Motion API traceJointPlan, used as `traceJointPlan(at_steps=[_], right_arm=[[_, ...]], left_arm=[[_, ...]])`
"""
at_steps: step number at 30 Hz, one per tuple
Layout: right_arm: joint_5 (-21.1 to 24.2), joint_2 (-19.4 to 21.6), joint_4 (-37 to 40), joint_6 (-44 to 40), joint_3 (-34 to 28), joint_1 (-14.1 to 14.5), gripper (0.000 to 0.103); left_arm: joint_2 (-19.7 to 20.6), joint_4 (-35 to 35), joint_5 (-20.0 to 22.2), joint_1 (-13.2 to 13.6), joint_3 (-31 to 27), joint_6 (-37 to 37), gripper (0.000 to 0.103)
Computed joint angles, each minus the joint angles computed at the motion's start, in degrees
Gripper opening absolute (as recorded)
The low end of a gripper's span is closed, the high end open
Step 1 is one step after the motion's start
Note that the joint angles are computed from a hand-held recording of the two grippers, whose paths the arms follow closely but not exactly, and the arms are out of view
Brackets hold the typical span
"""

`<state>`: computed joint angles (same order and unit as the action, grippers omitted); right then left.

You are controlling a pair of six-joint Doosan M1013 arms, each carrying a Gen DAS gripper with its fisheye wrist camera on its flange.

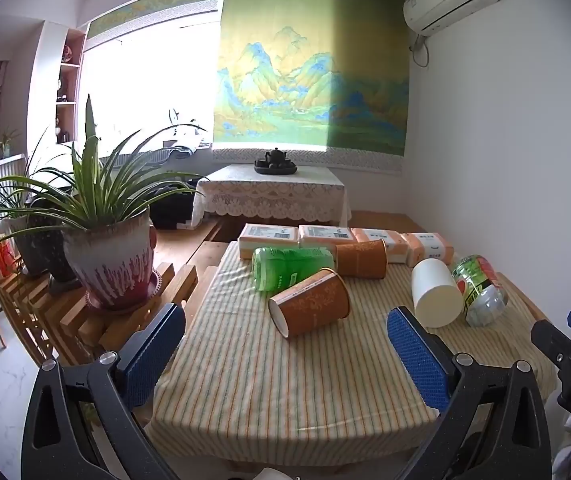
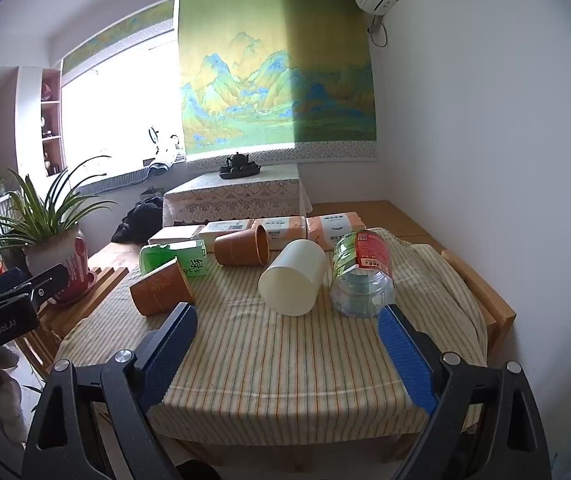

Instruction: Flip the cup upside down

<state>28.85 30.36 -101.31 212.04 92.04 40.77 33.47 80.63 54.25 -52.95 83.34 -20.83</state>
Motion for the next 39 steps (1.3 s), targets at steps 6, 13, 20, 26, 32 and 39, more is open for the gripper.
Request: traceJointPlan(at_steps=[6,13,20,26,32,39], right_arm=[[-0.8,0.1,0.7,-0.1,-0.1,-0.2,0.090],[-0.9,0.1,1.1,-0.4,-0.2,-0.3,0.090],[-1.3,0.3,1.3,-0.6,-0.5,-0.4,0.090],[-1.5,0.4,1.5,-0.9,-0.7,-0.4,0.090],[-2.2,0.6,2.1,-1.4,-1.0,-0.6,0.090],[-3.0,1.0,2.8,-2.2,-1.5,-0.9,0.090]], left_arm=[[-0.4,0.3,-0.6,0.2,0.7,-0.2,0.103],[-0.1,0.4,-1.2,0.4,0.9,-0.4,0.103],[0.0,-0.6,-1.6,0.7,0.2,1.0,0.103],[0.3,0.7,-1.7,0.8,0.3,-0.3,0.103],[0.4,0.6,-2.2,1.0,0.2,-0.4,0.103],[0.7,0.5,-2.9,1.3,0.0,-0.6,0.103]])
